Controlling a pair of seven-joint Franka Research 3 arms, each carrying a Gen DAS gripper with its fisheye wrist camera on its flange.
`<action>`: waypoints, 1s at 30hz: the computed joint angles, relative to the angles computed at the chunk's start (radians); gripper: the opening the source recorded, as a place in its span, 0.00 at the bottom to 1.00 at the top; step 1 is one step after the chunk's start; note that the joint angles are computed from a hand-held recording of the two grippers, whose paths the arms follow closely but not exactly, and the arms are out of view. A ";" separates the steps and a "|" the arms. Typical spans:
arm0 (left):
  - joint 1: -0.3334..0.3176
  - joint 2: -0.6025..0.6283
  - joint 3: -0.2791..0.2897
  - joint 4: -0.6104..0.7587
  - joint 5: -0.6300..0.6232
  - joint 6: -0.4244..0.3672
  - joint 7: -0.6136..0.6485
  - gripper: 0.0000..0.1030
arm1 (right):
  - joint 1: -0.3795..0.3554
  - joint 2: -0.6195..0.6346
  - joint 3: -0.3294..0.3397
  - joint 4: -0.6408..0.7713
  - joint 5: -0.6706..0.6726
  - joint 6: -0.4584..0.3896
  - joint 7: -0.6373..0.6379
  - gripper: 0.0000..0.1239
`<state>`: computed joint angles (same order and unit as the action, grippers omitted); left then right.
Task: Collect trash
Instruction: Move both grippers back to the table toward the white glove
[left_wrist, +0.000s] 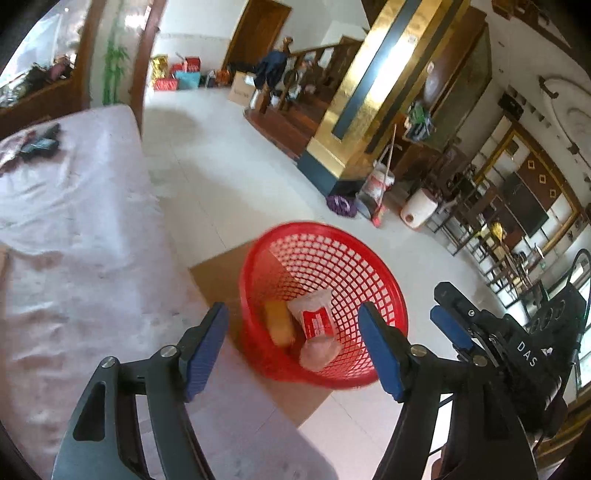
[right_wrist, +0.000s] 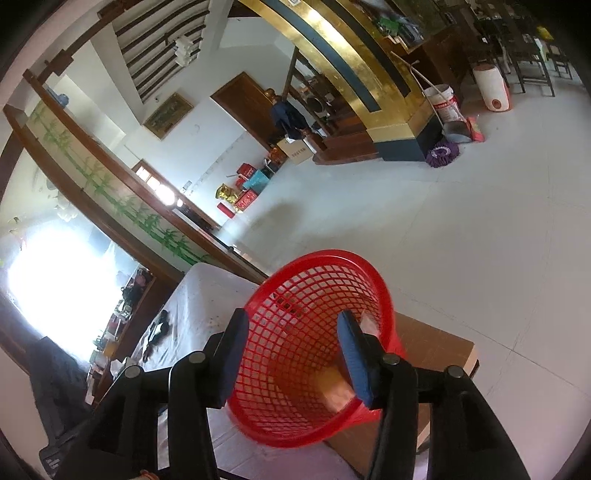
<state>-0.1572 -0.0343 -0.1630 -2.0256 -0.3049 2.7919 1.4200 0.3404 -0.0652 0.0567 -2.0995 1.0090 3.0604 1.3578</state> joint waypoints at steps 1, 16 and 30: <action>0.004 -0.035 0.002 -0.028 0.011 0.006 -0.016 0.76 | 0.008 -0.018 0.007 -0.011 0.007 0.011 -0.006 0.45; 0.156 -0.653 0.111 -0.513 0.392 -0.037 -0.344 0.81 | 0.225 -0.038 0.075 0.082 -0.009 0.034 -0.151 0.65; 0.365 -0.882 0.254 -0.717 0.511 -0.073 -0.322 0.81 | 0.253 0.155 0.186 0.282 -0.127 -0.055 -0.129 0.65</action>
